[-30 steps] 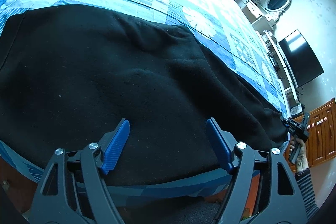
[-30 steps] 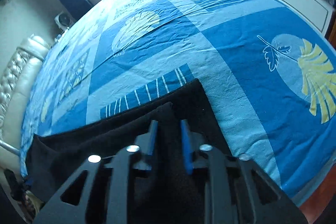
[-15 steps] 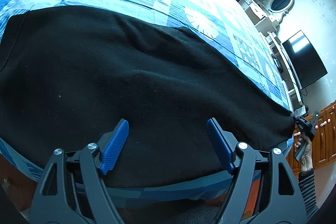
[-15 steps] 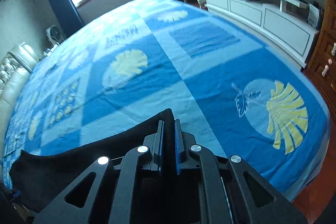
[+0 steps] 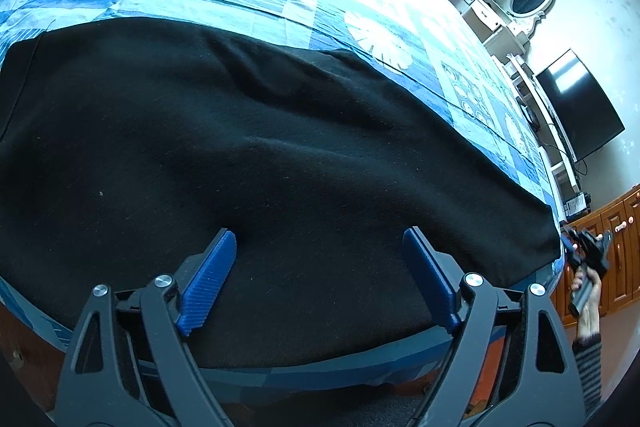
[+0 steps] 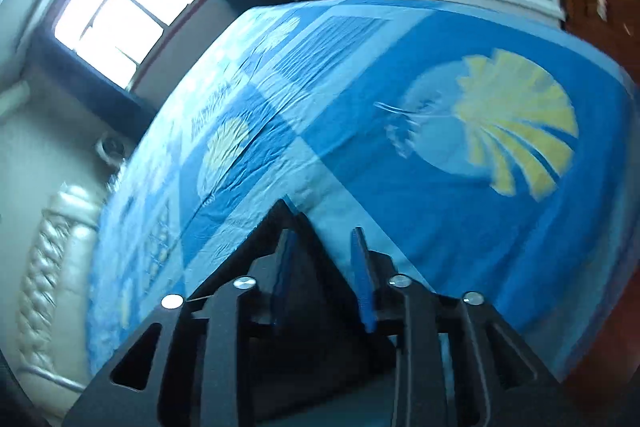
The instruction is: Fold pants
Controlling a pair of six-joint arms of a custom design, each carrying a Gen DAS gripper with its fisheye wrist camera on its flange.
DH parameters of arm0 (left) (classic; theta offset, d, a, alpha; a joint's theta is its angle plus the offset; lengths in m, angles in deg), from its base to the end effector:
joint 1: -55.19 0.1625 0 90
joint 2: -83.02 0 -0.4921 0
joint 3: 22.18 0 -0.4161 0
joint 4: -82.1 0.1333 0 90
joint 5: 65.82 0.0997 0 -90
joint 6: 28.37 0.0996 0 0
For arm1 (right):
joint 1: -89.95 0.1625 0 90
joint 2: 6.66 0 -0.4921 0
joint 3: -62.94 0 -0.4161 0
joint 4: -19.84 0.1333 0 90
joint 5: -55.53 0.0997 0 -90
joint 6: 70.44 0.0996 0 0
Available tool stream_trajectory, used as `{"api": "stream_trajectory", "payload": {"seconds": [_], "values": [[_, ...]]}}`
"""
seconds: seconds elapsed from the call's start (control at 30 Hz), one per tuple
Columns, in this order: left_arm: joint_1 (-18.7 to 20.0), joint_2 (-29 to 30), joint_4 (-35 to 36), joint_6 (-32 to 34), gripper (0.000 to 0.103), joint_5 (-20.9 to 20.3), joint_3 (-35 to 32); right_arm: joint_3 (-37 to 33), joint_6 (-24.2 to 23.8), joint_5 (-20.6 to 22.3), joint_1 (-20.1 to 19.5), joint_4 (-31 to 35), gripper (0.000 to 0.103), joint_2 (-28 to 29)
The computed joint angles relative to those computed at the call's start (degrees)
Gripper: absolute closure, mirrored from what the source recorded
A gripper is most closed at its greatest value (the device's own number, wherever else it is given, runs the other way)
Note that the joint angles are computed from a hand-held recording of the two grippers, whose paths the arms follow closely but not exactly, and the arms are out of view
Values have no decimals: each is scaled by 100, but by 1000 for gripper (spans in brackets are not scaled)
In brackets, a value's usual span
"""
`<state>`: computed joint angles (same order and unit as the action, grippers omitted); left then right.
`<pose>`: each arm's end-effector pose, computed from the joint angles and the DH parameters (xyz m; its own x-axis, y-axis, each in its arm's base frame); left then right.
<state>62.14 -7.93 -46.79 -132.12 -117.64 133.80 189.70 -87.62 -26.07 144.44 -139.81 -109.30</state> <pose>-0.1973 -0.2204 0.1631 -0.9072 -0.2988 -0.2960 -0.0416 0.7641 -0.6437 -0.1191 -0.4215 0.4748 -0.9474 0.2995 0.1130 0.1330 0.6895 -0.7120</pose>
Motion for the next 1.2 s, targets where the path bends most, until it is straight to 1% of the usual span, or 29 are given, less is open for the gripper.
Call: {"api": "stream_trajectory", "payload": {"seconds": [0.03,0.13,0.2,0.23,0.3,0.37,0.4,0.43,0.5,0.57,0.63,0.67,0.7,0.73,0.8,0.87,0.9,0.97,1.0,1.03,1.07,1.1,1.13,1.2], "values": [[-9,-14,4,1,18,2,12,99,64,264,-240,161,69,-178],[-9,-9,-10,14,17,14,15,296,93,718,-730,716,69,-499],[-6,29,-19,14,17,11,4,358,70,1148,-973,1100,64,-560],[-10,28,-4,3,17,6,0,398,100,1187,-999,1175,59,-536],[-13,26,3,-29,17,8,-6,511,99,1099,-932,931,58,-487],[-27,19,-4,-69,17,7,3,580,143,1147,-901,751,58,-455],[-22,12,-1,-68,17,9,-2,608,174,1135,-855,642,65,-430],[-28,3,8,-80,17,7,0,637,117,1119,-796,534,92,-405],[-31,-12,22,-70,17,1,-2,660,75,1012,-652,306,92,-384],[-24,-44,35,-33,17,1,2,716,79,928,-607,159,93,-437],[-39,-51,20,-23,17,7,18,743,170,881,-703,151,93,-388],[-53,-64,3,-27,17,15,37,758,136,917,-841,181,93,-360],[-61,-70,-12,-32,17,19,50,764,116,1121,-1003,238,93,-319],[-70,-79,-23,-29,17,19,63,774,126,1439,-1186,319,93,-289],[-75,-80,-16,24,17,1,64,736,177,1882,-1401,551,94,-265],[-56,-85,7,147,17,-17,45,709,122,2042,-1488,722,92,-302],[-63,-94,17,215,17,-30,42,715,109,1948,-1444,686,91,-344],[-109,-114,103,302,17,-40,20,738,178,1678,-1320,536,82,-445],[-167,-156,270,294,17,-43,-9,771,269,1442,-1230,320,80,-505],[-223,-180,448,250,17,-43,-46,784,396,1189,-1116,79,75,-526],[-302,-232,683,176,17,-34,-84,858,626,696,-928,-403,75,-579],[-406,-325,1018,58,17,-24,-132,897,755,269,-723,-755,74,-588],[-522,-465,1346,-79,17,-9,-161,927,772,82,-567,-896,73,-605],[-671,-788,1822,-252,17,0,-176,931,706,-192,-126,-950,73,-576]]}}
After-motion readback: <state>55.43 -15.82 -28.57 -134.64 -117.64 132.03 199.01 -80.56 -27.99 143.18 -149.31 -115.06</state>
